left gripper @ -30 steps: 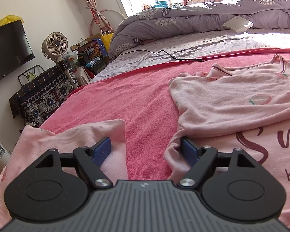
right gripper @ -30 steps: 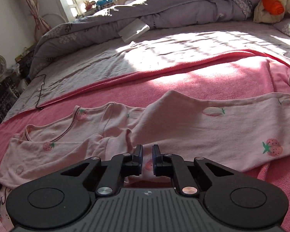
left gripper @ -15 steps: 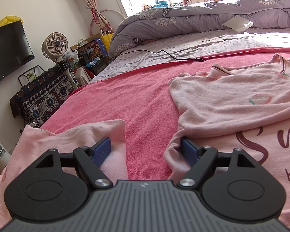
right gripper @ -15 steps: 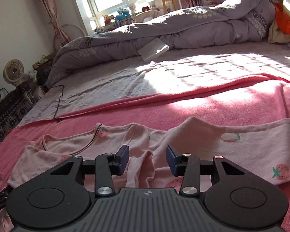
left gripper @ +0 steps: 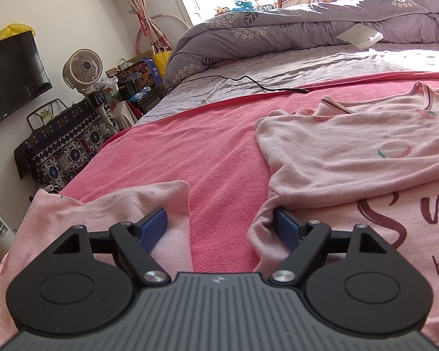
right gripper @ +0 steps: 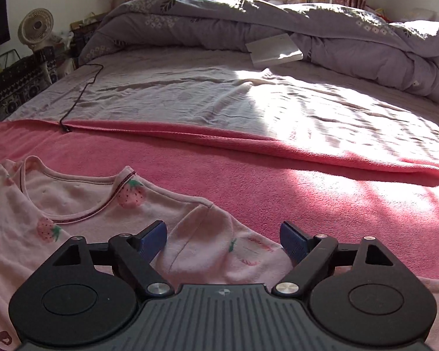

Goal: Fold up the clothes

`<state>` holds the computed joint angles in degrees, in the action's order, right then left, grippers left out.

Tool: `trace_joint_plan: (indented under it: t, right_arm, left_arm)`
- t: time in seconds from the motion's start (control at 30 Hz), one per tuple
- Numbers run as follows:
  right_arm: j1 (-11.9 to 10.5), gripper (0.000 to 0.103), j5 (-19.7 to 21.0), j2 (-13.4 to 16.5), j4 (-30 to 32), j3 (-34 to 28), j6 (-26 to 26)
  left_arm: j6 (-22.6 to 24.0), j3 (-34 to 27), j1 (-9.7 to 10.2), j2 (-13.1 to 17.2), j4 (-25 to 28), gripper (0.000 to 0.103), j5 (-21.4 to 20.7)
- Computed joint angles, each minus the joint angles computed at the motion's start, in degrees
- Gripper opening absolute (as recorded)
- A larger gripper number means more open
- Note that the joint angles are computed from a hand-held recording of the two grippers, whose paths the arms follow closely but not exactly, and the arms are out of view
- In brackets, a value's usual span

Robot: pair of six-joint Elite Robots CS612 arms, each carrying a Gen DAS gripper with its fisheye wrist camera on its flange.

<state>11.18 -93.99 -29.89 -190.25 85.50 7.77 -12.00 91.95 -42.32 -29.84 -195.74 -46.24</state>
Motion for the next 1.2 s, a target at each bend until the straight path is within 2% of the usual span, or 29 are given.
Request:
trace_joint_plan:
  t: [0.07,0.1,0.13,0.17,0.27,0.47,0.53,0.67,0.77,0.83,0.9,0.97,1.03,1.1,1.2]
  right_arm:
    - [0.7,0.048,-1.9,0.6,1.4,-1.1,-0.2]
    - [1.0,0.04,-2.7,0.8,1.3,-1.3,0.3]
    - [1.3,0.021,-3.4,0.9,1.0,-1.5,0.8]
    - [1.5,0.012,-4.1,1.0,0.7,-1.7,1.3]
    - [2.1,0.009,-6.4,0.6,0.2,-1.9,3.1]
    - [2.9,0.009,-11.9,0.8,-5.0,-2.7,2.3]
    - [2.9,0.008,-13.7,1.4,-4.5,-3.7,2.3]
    - [2.8,0.009,-15.7,3.4,0.8,-5.9,3.3]
    - [4.0,0.011,-20.8,5.7,-1.0,-8.3,-1.2]
    - [3.8,0.011,-21.1,5.6,0.0,-9.1,0.2]
    - [3.2,0.026,-19.5,5.1,4.9,-9.3,4.4]
    - [3.0,0.055,-19.6,4.0,6.2,-8.3,6.1]
    - [2.9,0.06,-20.0,2.8,7.2,-7.1,7.6]
    - [3.0,0.061,-19.7,1.0,4.9,-5.0,10.1]
    - [3.5,0.061,-13.3,-0.9,0.5,-3.8,8.9]
  left_arm:
    - [0.0,0.0,0.0,0.0,0.0,0.082,0.0]
    - [0.0,0.0,0.01,0.0,-0.1,0.082,-0.1]
    - [0.0,0.0,0.02,0.0,-0.2,0.082,-0.1]
    - [0.0,0.0,0.03,0.0,-0.2,0.082,-0.1]
    - [-0.1,0.0,0.05,0.1,-0.5,0.082,-0.3]
    - [-0.2,0.2,0.2,0.0,-1.3,0.082,-0.9]
    - [-0.4,0.3,0.27,0.0,-1.6,0.082,-1.3]
    - [-0.7,0.5,0.52,-0.1,-2.3,0.083,-2.5]
    - [-0.7,0.7,0.68,-0.2,-2.6,0.084,-3.0]
    - [-0.8,0.8,0.75,-0.2,-2.8,0.084,-3.3]
    - [-0.8,0.8,0.79,-0.2,-3.1,0.084,-3.5]
    - [-0.9,1.0,0.86,-0.2,-3.5,0.084,-3.9]
    - [-1.0,1.1,0.96,-0.3,-3.8,0.085,-4.5]
    - [-1.2,1.2,1.0,-0.3,-4.0,0.085,-4.7]
    - [-1.2,1.2,0.98,-0.3,-4.0,0.085,-4.7]
